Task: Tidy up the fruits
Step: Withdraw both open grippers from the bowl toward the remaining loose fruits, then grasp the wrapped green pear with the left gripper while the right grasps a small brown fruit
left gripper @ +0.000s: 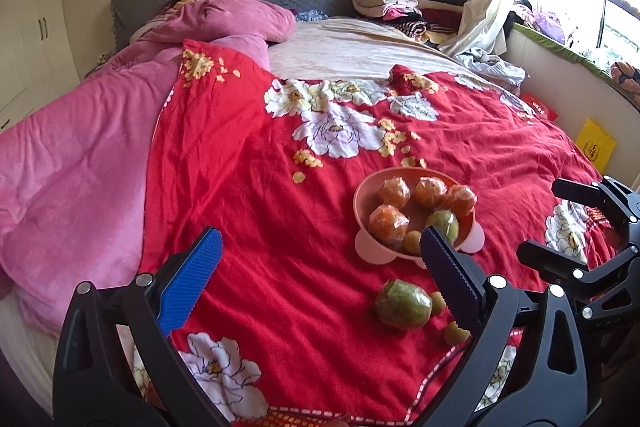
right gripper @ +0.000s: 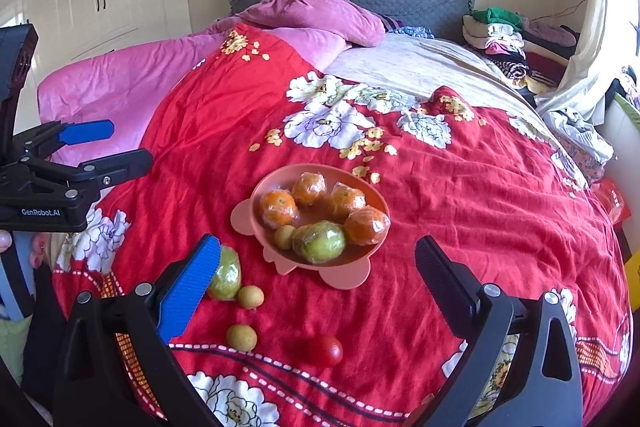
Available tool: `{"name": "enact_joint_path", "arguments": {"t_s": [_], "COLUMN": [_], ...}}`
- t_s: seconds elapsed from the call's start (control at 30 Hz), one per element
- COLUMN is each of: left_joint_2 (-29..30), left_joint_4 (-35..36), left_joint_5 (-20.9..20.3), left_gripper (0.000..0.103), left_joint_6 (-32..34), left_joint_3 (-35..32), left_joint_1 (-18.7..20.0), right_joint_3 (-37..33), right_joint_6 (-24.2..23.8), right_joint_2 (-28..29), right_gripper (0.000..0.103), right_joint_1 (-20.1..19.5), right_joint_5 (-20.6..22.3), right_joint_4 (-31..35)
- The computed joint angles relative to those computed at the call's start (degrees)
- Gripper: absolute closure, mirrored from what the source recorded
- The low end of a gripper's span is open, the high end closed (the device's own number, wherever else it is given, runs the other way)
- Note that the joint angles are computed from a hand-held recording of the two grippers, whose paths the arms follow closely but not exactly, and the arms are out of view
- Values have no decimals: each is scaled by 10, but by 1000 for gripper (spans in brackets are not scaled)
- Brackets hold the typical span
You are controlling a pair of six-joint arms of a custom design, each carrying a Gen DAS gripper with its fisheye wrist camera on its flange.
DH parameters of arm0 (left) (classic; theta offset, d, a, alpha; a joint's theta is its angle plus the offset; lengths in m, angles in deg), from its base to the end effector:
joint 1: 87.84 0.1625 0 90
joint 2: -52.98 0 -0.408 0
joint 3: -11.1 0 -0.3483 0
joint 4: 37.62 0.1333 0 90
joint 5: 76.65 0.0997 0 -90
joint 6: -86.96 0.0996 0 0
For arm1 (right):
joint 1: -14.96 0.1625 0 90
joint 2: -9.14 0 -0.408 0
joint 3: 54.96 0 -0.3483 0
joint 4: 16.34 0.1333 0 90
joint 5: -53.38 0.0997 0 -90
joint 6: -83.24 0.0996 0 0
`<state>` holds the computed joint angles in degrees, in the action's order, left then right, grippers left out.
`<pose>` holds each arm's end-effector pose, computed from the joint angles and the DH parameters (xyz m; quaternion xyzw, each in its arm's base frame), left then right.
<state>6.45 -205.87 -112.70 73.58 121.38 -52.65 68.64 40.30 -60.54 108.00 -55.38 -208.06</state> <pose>-0.3229 -0.4894 0.1144 0.2592 0.8472 -0.3454 0.3096 0.1268 -0.4776 0.2741 0.2915 -0.8562 0.3249 0.2765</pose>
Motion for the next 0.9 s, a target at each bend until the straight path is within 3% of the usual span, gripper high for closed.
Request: {"name": "enact_joint_path", "arguments": {"t_s": [0.4,0.9], "left_joint_2": [-17,-12], "left_joint_4": [22,59], "left_joint_5": [0,-30], "left_gripper": [10,10], "left_joint_6": [-35,-57], "left_joint_3": [26,32], "left_joint_1": [0,14], "right_joint_3": [26,68], "right_joint_6": [2,1], "right_joint_2": [-3,-9], "right_gripper": [5,5], "right_joint_1": [-2,-20], "right_joint_5": [0,3], "right_joint_4": [4,13]}}
